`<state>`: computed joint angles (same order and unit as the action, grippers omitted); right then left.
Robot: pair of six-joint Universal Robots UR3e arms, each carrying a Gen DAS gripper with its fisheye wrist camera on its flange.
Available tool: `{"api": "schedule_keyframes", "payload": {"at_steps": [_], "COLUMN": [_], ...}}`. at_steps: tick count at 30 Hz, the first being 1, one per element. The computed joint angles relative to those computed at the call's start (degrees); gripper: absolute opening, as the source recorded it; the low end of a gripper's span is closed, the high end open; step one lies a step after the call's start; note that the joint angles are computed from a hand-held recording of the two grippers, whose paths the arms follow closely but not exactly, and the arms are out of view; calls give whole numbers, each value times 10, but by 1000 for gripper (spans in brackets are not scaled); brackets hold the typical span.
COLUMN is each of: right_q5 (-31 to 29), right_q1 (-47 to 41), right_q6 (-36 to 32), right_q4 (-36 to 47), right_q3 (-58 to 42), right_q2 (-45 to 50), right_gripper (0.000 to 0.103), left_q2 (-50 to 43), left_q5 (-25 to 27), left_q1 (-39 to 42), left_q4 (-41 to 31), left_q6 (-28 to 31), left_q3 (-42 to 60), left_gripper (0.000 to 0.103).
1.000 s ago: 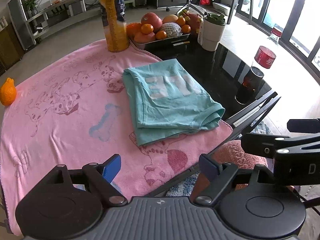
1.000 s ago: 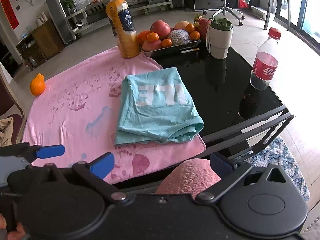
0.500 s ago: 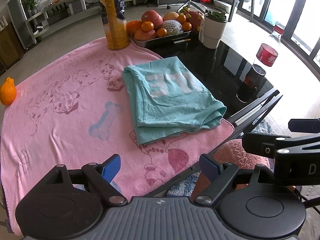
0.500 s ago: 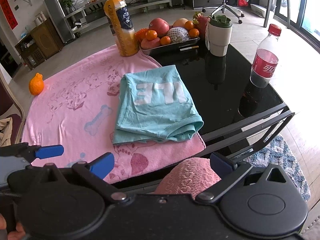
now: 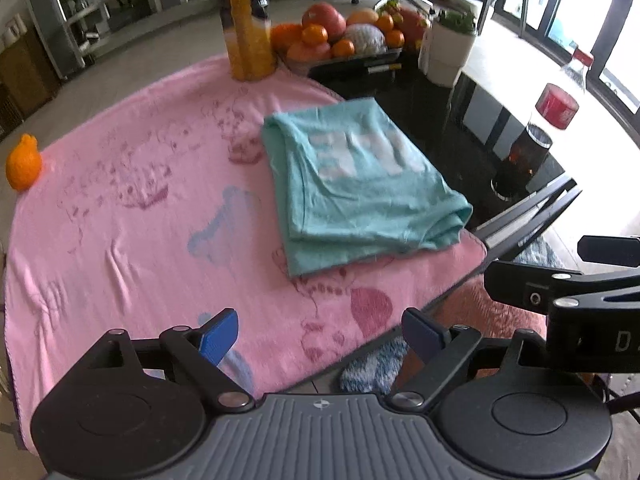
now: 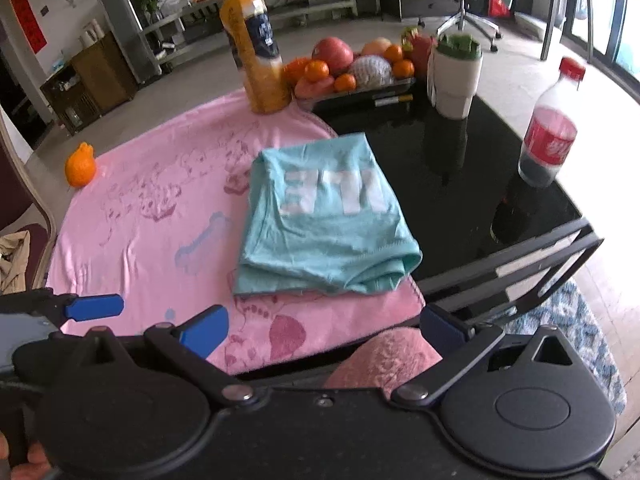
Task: Fold clothes
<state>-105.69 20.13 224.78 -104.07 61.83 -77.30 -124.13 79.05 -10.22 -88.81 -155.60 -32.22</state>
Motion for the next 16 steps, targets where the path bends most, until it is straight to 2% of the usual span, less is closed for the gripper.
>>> {"api": "schedule_keyframes", "payload": {"at_steps": [16], "right_q5": [6], "right_q1": [-2], "right_q6": [12], "right_q4": [-5], "right_q3": [25], "right_q2": [-9], "right_gripper": [102], "left_q2": [10], "left_q5": [-4], "left_q1": [-1], "left_q4": [24], "left_q6": [2], "left_q3": [-31], "left_gripper": [89]}}
